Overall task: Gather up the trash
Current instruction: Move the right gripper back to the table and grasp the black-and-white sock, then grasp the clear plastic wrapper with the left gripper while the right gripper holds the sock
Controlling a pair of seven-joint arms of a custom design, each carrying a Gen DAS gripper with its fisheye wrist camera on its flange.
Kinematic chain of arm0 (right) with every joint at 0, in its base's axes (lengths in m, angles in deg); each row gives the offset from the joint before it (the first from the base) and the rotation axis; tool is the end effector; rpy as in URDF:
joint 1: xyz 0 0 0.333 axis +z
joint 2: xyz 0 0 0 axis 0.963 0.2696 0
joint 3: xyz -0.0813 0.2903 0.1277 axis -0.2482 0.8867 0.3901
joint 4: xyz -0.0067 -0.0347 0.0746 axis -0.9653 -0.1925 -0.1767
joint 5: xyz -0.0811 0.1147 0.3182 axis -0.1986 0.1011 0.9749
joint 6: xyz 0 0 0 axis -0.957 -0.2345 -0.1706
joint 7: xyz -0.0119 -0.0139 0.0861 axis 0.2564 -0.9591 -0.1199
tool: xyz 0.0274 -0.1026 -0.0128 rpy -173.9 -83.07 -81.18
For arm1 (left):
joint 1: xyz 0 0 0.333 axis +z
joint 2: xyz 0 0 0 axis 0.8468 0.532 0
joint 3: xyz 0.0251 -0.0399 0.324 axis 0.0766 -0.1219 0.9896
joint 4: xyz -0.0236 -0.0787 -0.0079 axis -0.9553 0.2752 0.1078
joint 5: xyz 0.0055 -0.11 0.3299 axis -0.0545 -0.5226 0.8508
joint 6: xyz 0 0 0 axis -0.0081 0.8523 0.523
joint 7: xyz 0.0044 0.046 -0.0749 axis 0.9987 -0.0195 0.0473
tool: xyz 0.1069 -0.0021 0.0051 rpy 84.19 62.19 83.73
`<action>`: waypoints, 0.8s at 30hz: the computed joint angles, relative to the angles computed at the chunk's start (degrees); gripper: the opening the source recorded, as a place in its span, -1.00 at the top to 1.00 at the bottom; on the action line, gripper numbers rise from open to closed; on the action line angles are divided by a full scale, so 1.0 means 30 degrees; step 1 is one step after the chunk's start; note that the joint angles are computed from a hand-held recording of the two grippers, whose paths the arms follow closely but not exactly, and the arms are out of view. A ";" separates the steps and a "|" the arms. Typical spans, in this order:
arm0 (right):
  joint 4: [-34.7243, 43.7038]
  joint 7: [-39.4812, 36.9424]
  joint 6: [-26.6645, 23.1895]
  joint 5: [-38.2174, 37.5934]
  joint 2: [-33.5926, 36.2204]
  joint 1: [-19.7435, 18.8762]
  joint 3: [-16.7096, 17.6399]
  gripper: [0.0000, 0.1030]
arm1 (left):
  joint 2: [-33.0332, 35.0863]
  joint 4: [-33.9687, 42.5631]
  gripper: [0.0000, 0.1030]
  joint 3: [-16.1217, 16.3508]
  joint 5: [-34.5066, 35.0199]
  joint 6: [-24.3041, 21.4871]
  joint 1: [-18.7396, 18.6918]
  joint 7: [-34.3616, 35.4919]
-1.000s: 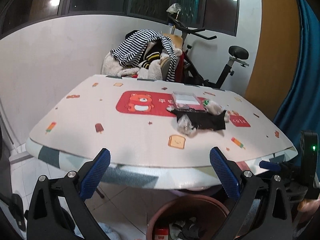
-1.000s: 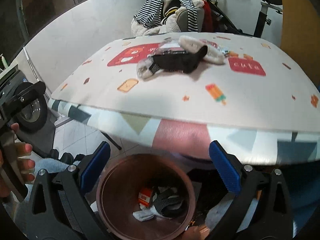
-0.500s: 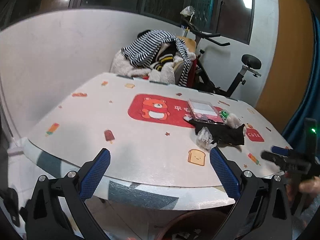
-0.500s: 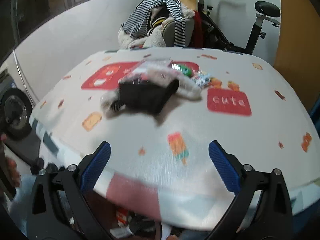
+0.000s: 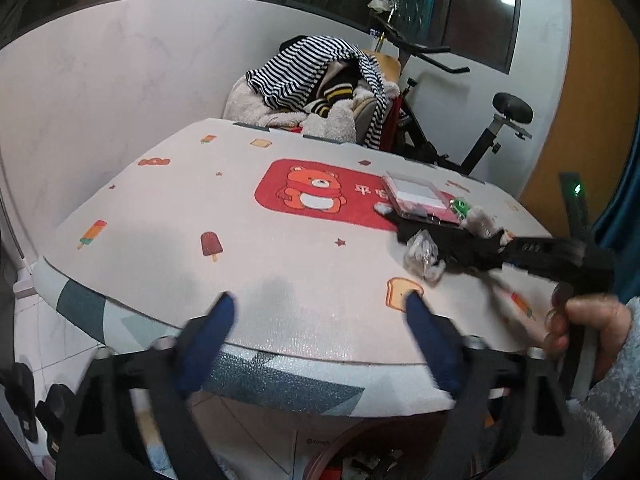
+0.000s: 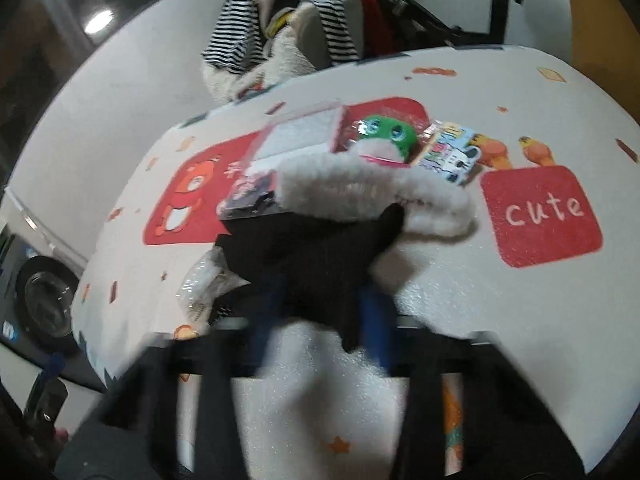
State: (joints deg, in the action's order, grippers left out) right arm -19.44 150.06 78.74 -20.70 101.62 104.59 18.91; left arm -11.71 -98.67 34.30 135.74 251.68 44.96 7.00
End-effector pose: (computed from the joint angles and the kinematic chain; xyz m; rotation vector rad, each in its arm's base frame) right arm 0.5882 0.4364 0.4795 -1.6735 1.7509 -0.2261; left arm 0.4394 -0.2782 0.5138 -1.7878 1.6346 -0.9663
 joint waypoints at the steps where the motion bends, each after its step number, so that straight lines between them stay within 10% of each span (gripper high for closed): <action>1: -0.0291 0.0033 0.0363 0.0087 -0.0206 -0.0077 0.0092 0.80 | 0.0005 -0.0050 -0.46 0.0016 -0.0157 0.0025 -0.0011 0.0147; 7: -0.3227 0.1130 0.5544 -0.2272 -0.2573 0.0640 -0.1063 0.82 | 0.0161 -0.0139 -0.32 -0.0023 -0.0708 0.0411 -0.0142 0.0650; 14: -0.4614 0.7666 0.7618 -1.1314 -0.5707 0.4534 -0.6833 0.82 | -0.0095 -0.0069 -0.31 -0.0166 -0.0172 0.0502 -0.0291 0.0402; 20: -0.6853 0.6330 0.4698 -1.3224 -0.8463 0.3984 -0.5788 0.82 | -0.0251 -0.0214 -0.31 -0.0227 -0.0674 0.0408 -0.0338 0.0597; 24: -0.8390 0.0708 0.2182 -0.6423 -0.9579 0.2191 -0.3392 0.82 | -0.0169 -0.0209 -0.31 -0.0282 -0.1000 0.0306 -0.0406 0.0856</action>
